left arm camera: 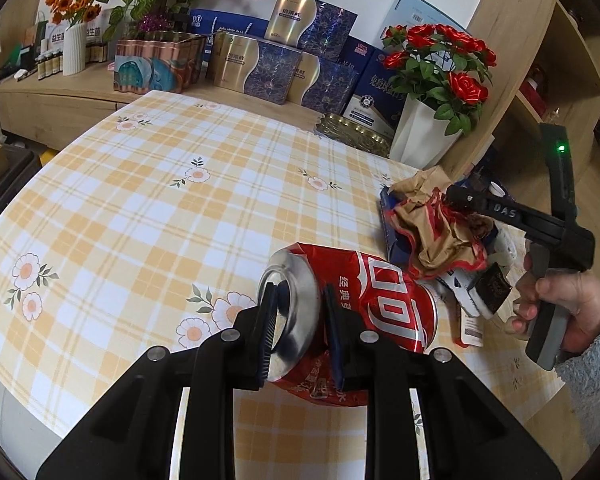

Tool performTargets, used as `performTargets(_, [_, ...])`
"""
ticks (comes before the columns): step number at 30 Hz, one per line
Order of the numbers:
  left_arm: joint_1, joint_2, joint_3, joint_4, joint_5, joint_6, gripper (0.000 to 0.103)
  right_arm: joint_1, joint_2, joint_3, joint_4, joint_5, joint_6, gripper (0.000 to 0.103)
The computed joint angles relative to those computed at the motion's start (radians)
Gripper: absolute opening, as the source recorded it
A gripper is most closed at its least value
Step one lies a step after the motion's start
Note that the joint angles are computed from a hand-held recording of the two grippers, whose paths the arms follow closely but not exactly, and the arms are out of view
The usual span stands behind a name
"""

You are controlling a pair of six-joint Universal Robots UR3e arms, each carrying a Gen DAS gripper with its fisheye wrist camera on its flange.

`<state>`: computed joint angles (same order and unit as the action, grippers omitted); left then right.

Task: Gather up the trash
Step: 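Lower the can and wrapper into the brown bin and open both tools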

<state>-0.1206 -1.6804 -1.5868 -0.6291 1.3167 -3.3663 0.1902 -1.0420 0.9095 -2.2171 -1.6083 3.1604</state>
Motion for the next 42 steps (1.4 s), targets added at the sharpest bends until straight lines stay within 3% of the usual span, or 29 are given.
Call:
performTargets(12, [-0.02,0.078,-0.011,-0.043,0.014,0.018,0.022,-0.014,-0.256,0.31,-0.187,0.036,0.02,0.042])
performTargets(20, [-0.067,0.233,-0.082,-0.104,0.013,0.05,0.022,-0.039,-0.645,0.663,-0.223,0.102,0.034,0.042])
performTargets(26, [-0.155,0.367,-0.184,-0.139,0.056,0.057,0.022,-0.097,-1.096,0.975,-0.091,0.178,0.011,0.042])
performTargets(32, [-0.245,0.464,-0.29,-0.144,0.107,0.03,0.022,-0.121,-1.495,1.157,0.259,0.241,-0.079,0.042])
performTargets(37, [-0.31,0.505,-0.369,-0.145,0.148,0.003,0.022,0.109,-1.524,1.324,0.231,0.07,0.028,0.042])
performTargets(41, [-0.346,0.517,-0.402,-0.14,0.175,0.004,0.022,0.14,-1.517,1.44,0.129,0.055,0.113,0.05])
performTargets(42, [-0.359,0.513,-0.403,-0.137,0.187,0.008,0.022,0.098,-1.544,1.467,0.123,0.102,0.112,0.053])
